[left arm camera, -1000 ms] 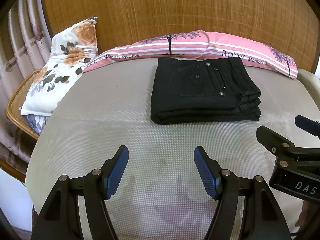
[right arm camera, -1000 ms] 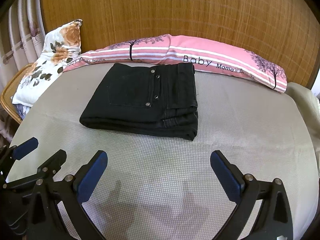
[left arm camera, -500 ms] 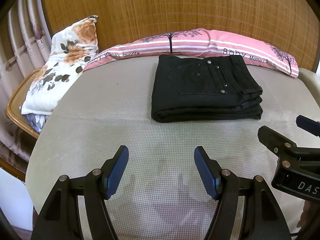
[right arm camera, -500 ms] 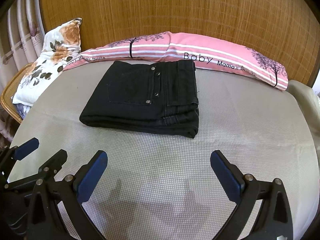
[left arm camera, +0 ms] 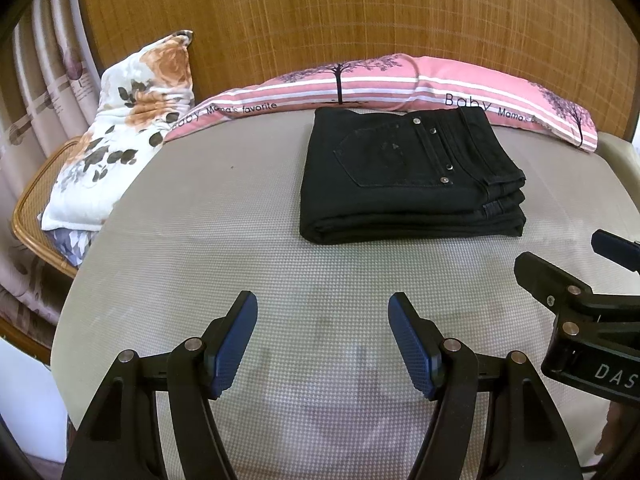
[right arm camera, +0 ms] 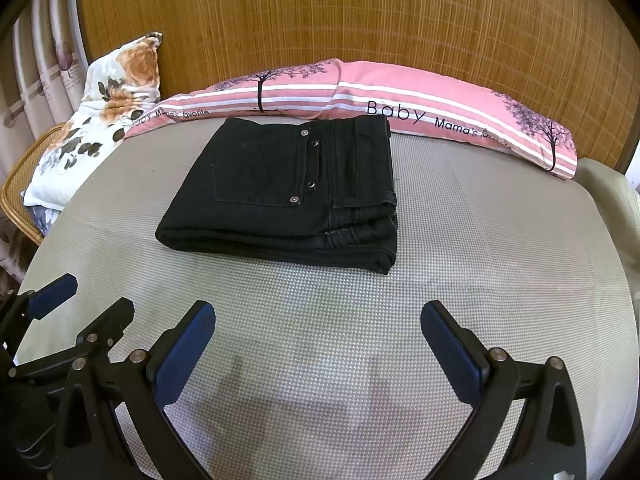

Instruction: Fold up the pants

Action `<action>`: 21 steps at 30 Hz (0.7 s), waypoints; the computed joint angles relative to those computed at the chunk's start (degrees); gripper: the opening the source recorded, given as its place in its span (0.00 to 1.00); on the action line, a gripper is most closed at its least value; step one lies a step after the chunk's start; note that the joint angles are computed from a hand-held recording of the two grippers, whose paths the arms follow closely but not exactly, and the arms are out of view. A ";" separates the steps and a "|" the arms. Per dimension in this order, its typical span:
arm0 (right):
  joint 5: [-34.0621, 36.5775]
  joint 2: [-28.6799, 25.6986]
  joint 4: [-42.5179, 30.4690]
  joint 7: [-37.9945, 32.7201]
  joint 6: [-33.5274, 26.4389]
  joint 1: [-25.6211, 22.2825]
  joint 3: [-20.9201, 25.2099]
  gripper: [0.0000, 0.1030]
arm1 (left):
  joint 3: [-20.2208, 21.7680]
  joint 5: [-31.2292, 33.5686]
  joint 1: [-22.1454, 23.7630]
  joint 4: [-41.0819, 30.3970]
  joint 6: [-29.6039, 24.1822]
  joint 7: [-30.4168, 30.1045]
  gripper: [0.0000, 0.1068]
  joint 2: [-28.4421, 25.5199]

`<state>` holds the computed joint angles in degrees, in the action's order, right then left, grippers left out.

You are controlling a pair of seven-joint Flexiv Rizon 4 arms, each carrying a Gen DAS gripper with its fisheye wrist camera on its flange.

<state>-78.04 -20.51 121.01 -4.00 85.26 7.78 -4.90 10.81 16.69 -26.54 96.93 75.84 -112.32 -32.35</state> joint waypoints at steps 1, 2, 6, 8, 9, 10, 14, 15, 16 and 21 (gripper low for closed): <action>0.06 0.03 0.03 -0.05 -0.14 0.02 0.03 0.99 | 0.01 0.03 0.02 0.07 0.03 -0.03 0.64 0.02; 0.18 -0.10 -0.03 -0.21 -0.05 -0.03 0.05 0.99 | -0.10 -0.01 0.08 0.04 0.04 0.03 0.64 0.01; 0.77 -0.07 0.20 -0.40 -0.16 0.20 0.01 0.99 | -0.23 -0.04 0.15 -0.06 0.02 0.14 0.64 -0.06; 1.18 -0.21 0.07 -0.87 -0.12 0.21 -0.01 0.99 | -0.04 0.07 -0.01 -0.12 -0.09 -0.03 0.64 -0.09; 1.07 -0.16 0.10 -0.77 -0.14 0.32 -0.14 0.99 | -0.25 -0.01 0.19 0.02 -0.01 0.18 0.64 -0.03; 0.96 -0.17 0.10 -0.73 -0.04 0.36 -0.23 0.99 | -0.15 0.02 0.05 -0.11 -0.07 0.06 0.64 -0.05; 1.69 -0.19 0.11 -1.28 -0.09 0.48 -0.24 0.99 | -0.49 -0.12 0.35 -0.14 -0.17 0.51 0.64 -0.12; 2.09 -0.23 0.08 -1.62 -0.16 0.51 -0.21 0.99 | -0.70 -0.22 0.55 -0.05 -0.06 0.80 0.64 -0.15; 2.12 -0.17 0.18 -1.51 -0.15 0.62 -0.32 0.99 | -0.80 -0.30 0.64 -0.17 -0.09 1.06 0.64 -0.27; 3.87 -0.27 0.22 -2.73 0.02 0.98 -0.63 0.99 | -1.78 -1.39 1.45 -0.42 0.11 3.00 0.64 -0.64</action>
<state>-74.17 -20.78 121.23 -6.73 85.28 8.77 -5.53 9.03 15.29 -25.09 96.51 75.96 -109.32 -32.99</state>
